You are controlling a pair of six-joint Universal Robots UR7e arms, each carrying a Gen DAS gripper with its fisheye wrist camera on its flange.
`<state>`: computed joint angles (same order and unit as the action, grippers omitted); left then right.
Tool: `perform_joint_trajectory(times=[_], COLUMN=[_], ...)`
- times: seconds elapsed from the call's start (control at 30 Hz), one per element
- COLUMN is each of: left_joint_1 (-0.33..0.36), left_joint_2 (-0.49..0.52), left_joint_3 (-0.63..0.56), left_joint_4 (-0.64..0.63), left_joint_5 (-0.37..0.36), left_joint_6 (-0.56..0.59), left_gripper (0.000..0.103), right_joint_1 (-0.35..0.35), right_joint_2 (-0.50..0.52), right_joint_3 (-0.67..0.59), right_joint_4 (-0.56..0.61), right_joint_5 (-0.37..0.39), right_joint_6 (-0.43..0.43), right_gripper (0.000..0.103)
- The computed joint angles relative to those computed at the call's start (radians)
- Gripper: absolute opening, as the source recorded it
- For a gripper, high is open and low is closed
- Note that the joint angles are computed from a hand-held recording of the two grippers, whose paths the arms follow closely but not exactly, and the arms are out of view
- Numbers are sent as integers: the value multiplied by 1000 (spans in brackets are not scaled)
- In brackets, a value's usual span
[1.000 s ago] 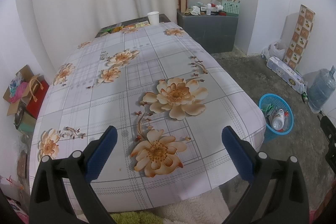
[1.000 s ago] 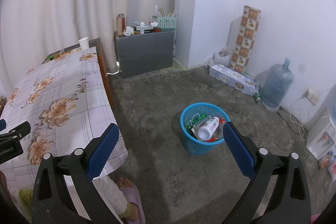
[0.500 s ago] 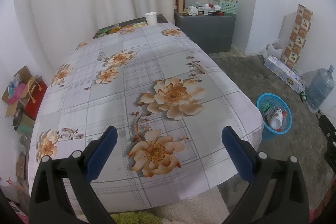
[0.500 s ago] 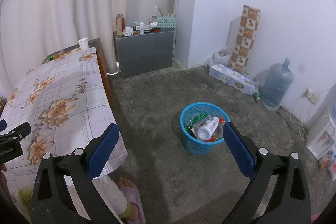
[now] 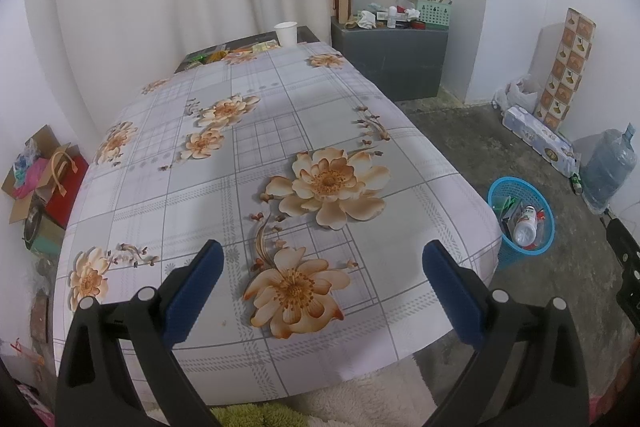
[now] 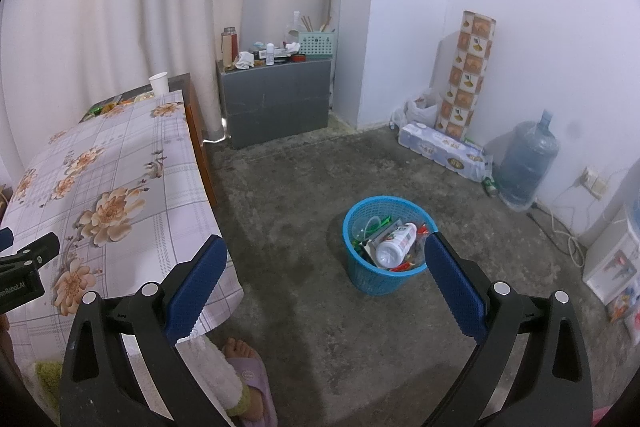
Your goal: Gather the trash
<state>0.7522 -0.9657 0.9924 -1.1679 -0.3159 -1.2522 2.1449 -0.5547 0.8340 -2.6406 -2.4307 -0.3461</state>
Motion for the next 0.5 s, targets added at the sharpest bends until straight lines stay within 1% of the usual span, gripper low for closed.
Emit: perform_joint_trajectory(times=[0.5], left_joint_1=[0], left_joint_2=[1], left_joint_3=[-2], left_joint_4=[0], left_joint_5=[-1], left_joint_6=[-1], left_gripper=[98], right_joint_1=[0], right_joint_2=[0], right_joint_3=[2], right_joint_4=[-3], right_joint_5=[-1], right_joint_6=[1], right_gripper=[95])
